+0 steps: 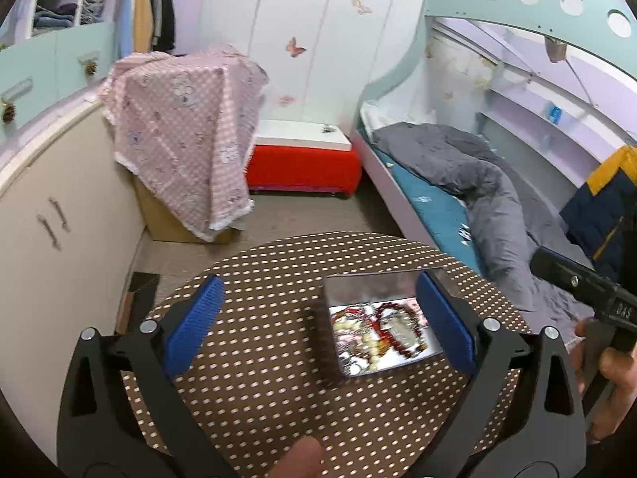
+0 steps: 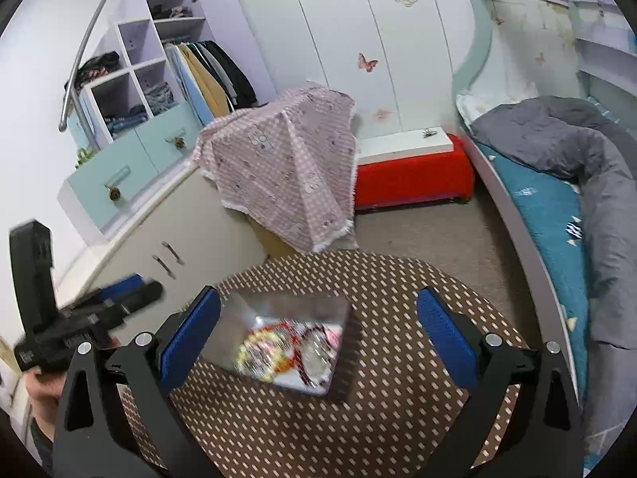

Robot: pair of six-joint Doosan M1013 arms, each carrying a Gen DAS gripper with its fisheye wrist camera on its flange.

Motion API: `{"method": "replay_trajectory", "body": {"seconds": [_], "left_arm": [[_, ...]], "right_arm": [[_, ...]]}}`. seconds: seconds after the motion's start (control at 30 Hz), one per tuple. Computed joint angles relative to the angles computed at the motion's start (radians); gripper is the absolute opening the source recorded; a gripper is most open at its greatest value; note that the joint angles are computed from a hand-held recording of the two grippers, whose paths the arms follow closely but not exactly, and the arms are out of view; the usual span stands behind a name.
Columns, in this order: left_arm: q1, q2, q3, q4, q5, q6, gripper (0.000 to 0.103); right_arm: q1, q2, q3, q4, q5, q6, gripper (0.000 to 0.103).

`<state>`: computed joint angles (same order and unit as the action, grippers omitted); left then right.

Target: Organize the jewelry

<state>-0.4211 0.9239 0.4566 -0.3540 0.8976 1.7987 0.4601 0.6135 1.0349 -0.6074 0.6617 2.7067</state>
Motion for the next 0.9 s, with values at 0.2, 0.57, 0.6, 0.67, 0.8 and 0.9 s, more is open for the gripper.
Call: {"method": "replay_trajectory", "body": {"seconds": [0.2, 0.57, 0.6, 0.67, 0.8, 0.9], "left_arm": [[-0.006, -0.105, 0.22, 0.059, -0.153, 0.005, 0.097], [-0.033, -0.238, 0.479, 0.17, -0.345, -0.058, 0.097], [-0.036, -0.251, 0.501, 0.179, -0.364, -0.066, 0.097], [-0.039, -0.286, 0.554, 0.198, -0.405, -0.084, 0.097], [-0.045, -0.351, 0.648, 0.224, -0.488, -0.099, 0.097], [-0.047, -0.389, 0.698, 0.249, -0.535, -0.12, 0.097]], "right_arm": [[0.028, -0.011, 0.04, 0.012, 0.094, -0.032, 0.095], [0.092, -0.008, 0.066, -0.158, 0.208, 0.131, 0.095], [0.098, -0.007, 0.064, -0.175, 0.218, 0.141, 0.095], [0.113, -0.005, 0.056, -0.203, 0.233, 0.152, 0.095], [0.141, -0.001, 0.038, -0.269, 0.262, 0.19, 0.095], [0.169, -0.004, 0.027, -0.338, 0.288, 0.228, 0.095]]}}
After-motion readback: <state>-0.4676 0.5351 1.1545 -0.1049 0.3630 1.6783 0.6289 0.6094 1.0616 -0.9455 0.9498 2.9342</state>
